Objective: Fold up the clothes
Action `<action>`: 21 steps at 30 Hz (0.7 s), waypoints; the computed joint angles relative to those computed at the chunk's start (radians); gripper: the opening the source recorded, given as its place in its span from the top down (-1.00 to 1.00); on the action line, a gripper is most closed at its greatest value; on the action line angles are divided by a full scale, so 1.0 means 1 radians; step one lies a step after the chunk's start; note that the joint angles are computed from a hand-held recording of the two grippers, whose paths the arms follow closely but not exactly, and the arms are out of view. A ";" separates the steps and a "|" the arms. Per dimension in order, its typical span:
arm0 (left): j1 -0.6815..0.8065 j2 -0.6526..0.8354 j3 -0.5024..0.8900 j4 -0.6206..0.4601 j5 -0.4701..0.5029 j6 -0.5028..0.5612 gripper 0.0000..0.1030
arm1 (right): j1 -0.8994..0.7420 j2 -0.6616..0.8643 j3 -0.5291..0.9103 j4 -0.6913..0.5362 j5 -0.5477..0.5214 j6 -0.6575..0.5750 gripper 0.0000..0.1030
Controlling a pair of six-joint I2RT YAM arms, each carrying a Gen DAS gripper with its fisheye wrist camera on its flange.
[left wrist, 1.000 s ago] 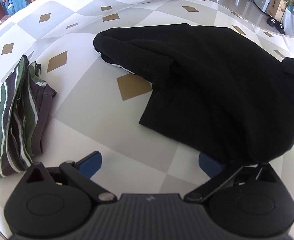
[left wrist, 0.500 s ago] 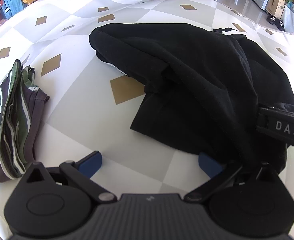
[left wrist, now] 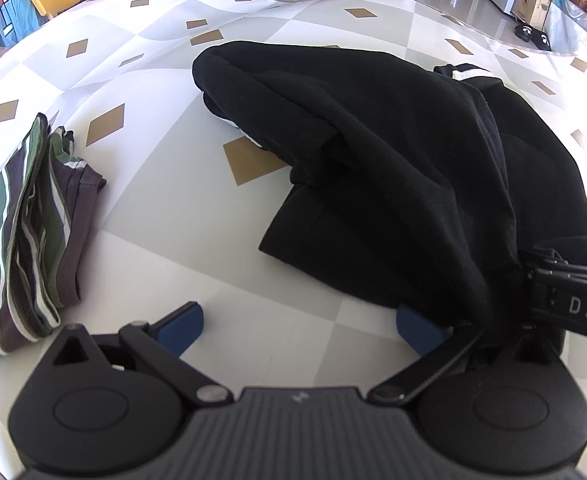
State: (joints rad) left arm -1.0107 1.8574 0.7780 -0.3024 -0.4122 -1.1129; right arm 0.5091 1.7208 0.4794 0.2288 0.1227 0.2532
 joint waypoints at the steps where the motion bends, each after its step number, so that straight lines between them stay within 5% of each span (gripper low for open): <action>1: -0.008 -0.004 -0.006 0.001 -0.002 -0.002 -1.00 | 0.006 -0.008 -0.009 -0.004 0.006 0.005 -0.61; 18: -0.226 -0.046 -0.078 -0.041 -0.075 -0.191 -1.00 | 0.153 -0.177 -0.174 -0.054 0.105 0.150 -0.61; 21: -0.189 -0.074 -0.130 0.004 -0.072 -0.149 -1.00 | 0.188 -0.212 -0.195 -0.081 0.127 0.198 -0.61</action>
State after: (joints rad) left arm -1.2001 1.7838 0.6480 -0.2980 -0.4839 -1.2617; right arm 0.6972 1.5089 0.2846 0.1480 0.2500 0.4514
